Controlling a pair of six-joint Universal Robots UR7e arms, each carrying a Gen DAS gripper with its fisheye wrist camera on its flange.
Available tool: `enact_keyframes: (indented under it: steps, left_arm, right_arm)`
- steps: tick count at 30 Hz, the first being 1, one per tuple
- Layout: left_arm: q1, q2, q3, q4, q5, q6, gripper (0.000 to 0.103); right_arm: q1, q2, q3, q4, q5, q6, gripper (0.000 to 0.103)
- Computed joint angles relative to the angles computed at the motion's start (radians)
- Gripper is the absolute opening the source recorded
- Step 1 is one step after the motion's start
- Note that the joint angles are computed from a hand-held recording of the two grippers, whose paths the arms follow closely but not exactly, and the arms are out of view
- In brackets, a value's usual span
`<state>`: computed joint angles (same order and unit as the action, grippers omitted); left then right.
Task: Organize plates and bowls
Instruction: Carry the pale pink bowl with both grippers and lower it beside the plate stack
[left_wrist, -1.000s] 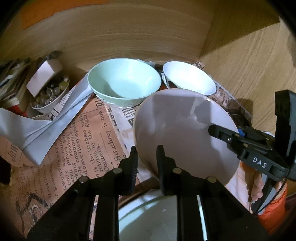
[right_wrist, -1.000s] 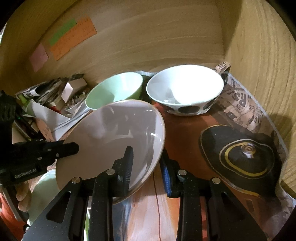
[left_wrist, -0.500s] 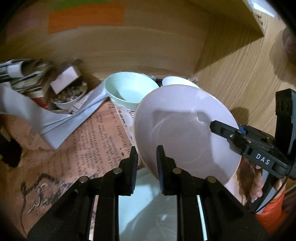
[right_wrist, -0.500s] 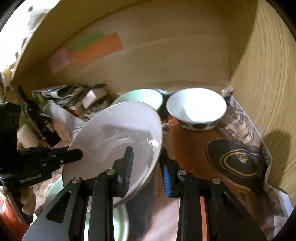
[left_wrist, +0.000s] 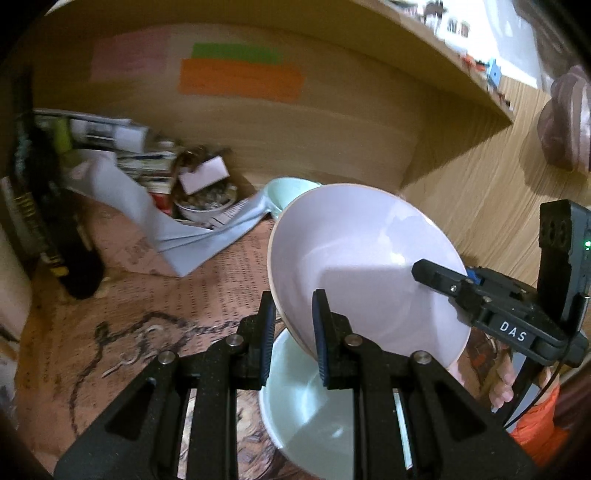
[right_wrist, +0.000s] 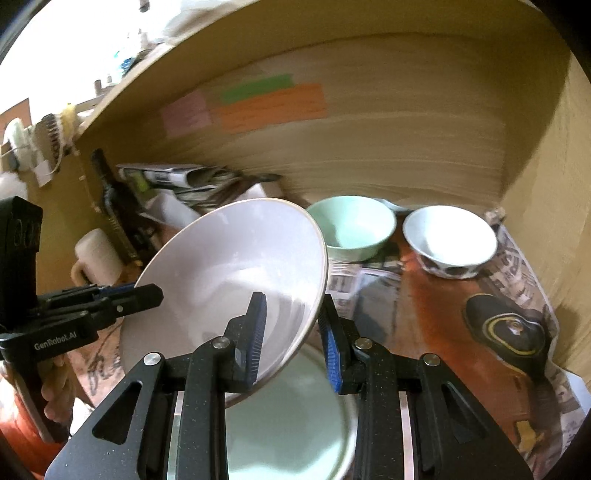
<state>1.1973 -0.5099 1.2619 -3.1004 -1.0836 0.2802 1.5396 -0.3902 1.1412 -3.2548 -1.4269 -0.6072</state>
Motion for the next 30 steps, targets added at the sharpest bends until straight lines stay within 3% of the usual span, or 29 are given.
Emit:
enact_keyframes:
  steps: [17,30]
  left_arm:
    - [0.002,-0.161,0.283,-0.269,0.081,0.000,0.019]
    - [0.036,-0.210,0.362,-0.303,0.114,-0.050,0.019]
  right_arm:
    - [0.059,0.036,0.018,0.046,0.031,-0.057,0.026]
    - [0.095,0.092,-0.039,0.150,0.000,-0.090,0.026]
